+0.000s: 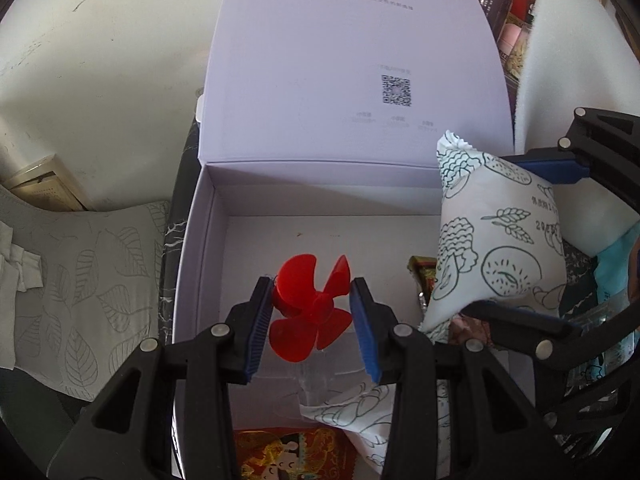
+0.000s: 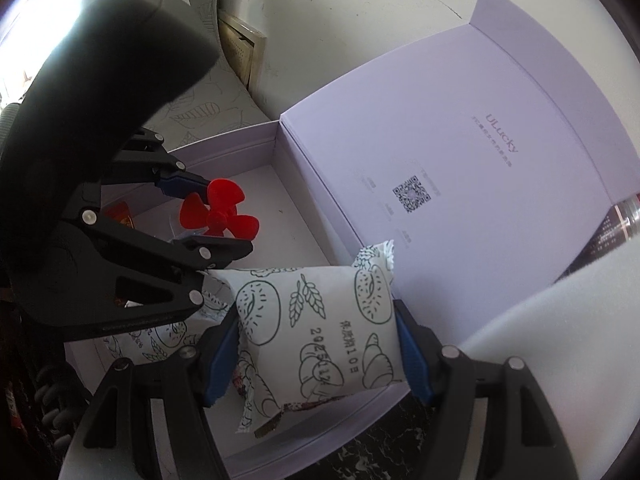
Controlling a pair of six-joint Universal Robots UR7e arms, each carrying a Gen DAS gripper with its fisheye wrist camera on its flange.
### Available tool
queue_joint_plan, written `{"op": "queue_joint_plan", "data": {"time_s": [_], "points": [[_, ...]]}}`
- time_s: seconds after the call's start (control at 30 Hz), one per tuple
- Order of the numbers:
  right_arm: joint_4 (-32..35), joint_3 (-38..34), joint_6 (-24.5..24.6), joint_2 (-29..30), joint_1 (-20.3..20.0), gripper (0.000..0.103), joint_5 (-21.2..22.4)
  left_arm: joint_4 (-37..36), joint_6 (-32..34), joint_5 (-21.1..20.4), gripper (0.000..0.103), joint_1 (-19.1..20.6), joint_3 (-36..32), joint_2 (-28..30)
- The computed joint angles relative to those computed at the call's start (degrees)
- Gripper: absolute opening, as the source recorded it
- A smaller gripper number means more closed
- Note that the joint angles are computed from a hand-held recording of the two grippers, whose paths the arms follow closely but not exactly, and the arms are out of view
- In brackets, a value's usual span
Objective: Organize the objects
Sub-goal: 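Lower the red fan into the box and open the left tool, then lower the bread packet into the box and open the right tool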
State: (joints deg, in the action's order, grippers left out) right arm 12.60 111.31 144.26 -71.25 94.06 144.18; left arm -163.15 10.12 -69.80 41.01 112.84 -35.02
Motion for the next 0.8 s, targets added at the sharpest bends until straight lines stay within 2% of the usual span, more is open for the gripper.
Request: {"op": "queue_joint_plan", "data": {"time_s": [0.17,0.27,0.4,0.5,0.57,0.67,0.73,0.8], "points": [[-2.74,1.03,-3.31,-0.68,-0.01,0.071,1.13,-2.78,0.80,-0.02,0.038,-0.09,0.46,0.00],[-1.93,0.48,-2.54,-0.39,-0.69,0.071,0.75,-5.21,2.20,-0.25,0.039,-0.16,0.99,0.10],[-0.61,-0.03,-0.68,0.07,-1.64,0.071,0.26,-4.19,1.70,1.22,0.040,-0.35,0.40,0.58],[-0.75,-0.12,-1.12,-0.04,-1.64,0.071,-0.12,-3.92,1.31,1.00,0.040,0.28,-1.54,1.47],[-1.00,-0.36,-1.43,0.28,-1.41,0.071,0.41,-4.40,1.03,0.37,0.047,0.77,-1.72,1.34],[-1.28,-0.52,-1.35,0.48,-1.15,0.071,0.53,-4.33,1.32,0.51,0.050,1.72,-1.70,0.67],[-2.20,-0.44,-1.20,0.53,-0.56,0.071,1.13,-6.11,-0.97,0.07,0.050,0.09,2.07,-1.15],[-3.11,-0.20,-2.41,0.33,0.03,0.071,1.09,-5.90,-1.38,-0.23,0.050,0.16,2.16,-1.57]]}}
